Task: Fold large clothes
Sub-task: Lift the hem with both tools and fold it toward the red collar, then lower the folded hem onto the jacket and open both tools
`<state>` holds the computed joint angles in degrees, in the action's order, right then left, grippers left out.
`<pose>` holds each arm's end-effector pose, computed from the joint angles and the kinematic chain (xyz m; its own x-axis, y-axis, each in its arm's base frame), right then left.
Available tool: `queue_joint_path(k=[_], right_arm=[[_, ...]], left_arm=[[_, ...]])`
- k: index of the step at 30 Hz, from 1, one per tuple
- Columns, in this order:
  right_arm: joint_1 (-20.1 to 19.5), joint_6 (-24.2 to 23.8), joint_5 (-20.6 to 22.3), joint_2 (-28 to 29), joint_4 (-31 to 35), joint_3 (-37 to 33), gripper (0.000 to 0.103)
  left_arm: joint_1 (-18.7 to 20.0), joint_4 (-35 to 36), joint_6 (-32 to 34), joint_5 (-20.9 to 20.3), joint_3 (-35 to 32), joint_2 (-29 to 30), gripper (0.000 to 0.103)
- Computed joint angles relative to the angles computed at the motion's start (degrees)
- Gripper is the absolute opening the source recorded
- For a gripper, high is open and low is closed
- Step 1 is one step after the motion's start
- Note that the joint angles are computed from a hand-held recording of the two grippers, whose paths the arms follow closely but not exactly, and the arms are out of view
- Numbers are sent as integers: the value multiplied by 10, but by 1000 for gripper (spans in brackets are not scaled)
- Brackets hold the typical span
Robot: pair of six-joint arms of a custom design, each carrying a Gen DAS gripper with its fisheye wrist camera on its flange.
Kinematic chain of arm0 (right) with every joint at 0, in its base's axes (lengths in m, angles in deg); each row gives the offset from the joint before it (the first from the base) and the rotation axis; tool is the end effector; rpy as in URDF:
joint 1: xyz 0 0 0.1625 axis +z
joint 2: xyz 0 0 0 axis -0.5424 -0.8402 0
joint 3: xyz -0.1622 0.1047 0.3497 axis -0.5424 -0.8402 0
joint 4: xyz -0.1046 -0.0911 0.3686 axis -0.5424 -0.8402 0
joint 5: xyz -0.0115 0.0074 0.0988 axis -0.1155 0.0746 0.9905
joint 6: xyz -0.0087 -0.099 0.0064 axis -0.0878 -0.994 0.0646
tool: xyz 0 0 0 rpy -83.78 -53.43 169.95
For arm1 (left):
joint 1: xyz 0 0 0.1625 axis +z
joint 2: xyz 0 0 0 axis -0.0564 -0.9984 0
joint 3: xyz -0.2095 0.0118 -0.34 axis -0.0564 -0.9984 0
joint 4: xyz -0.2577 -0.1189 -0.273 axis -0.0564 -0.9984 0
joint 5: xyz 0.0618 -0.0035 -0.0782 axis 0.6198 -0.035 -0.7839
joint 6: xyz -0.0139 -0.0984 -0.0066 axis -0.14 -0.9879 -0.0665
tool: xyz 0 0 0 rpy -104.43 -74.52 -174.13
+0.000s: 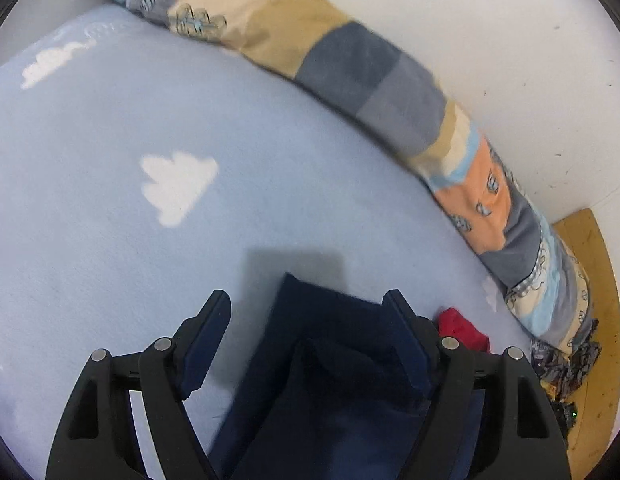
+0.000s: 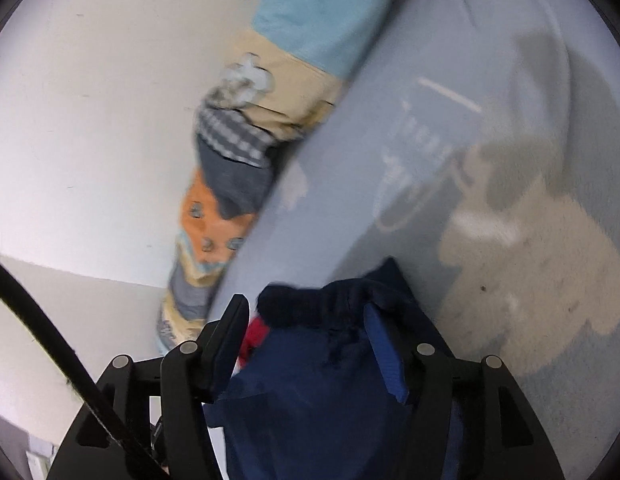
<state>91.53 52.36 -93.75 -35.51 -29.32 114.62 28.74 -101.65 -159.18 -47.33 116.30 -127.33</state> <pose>-0.0881 -0.4802 0.5678 -0.9466 0.1799 -0.2675 0.3072 0.7556 -0.5786 -0.3793 -0.4117 0.2254 -0.8639 -0.4426 -0.2403 -0.1357 0.6640 -0.7353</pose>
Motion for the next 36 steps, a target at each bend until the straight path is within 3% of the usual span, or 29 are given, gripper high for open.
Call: queue_joint_path(k=[3, 6, 9, 12, 14, 17, 20, 26, 29, 31, 32, 33, 36], right_arm=[[-3, -13, 25, -7, 14, -6, 67], [-10, -4, 53, -12, 19, -10, 71], [-39, 6, 131, -16, 44, -7, 76], [-58, 11, 187, -21, 58, -5, 81], [-49, 3, 154, -27, 54, -11, 82], [-21, -64, 79, -37, 78, -21, 82], [-2, -122, 22, -63, 85, 5, 82], [-7, -188, -8, -109, 99, 75, 82], [-15, -208, -24, -139, 92, 106, 82], [-16, -230, -59, -157, 94, 112, 82], [-17, -243, -73, -168, 90, 115, 82], [-23, -263, -87, -183, 80, 120, 81], [-49, -325, -138, -228, 22, 139, 81]], left_arm=[[-19, 29, 19, 5, -4, -4, 77], [-34, -26, 78, -8, 17, 3, 77], [-38, -88, 131, -33, 35, 18, 77], [-37, -59, 130, -55, 33, 48, 78], [-38, -26, 95, -62, 41, 53, 78], [-38, 5, 53, -81, 75, 45, 79], [-61, 11, 47, -69, 94, 36, 79], [-84, 74, 72, -25, 57, 35, 76], [-61, 21, 130, -64, 49, 36, 77], [-55, 38, 109, -73, 54, 34, 76], [-54, 26, 115, -83, 63, 32, 58], [-54, 14, 122, -98, 77, 27, 48], [-75, -2, 127, -93, 104, 12, 38]])
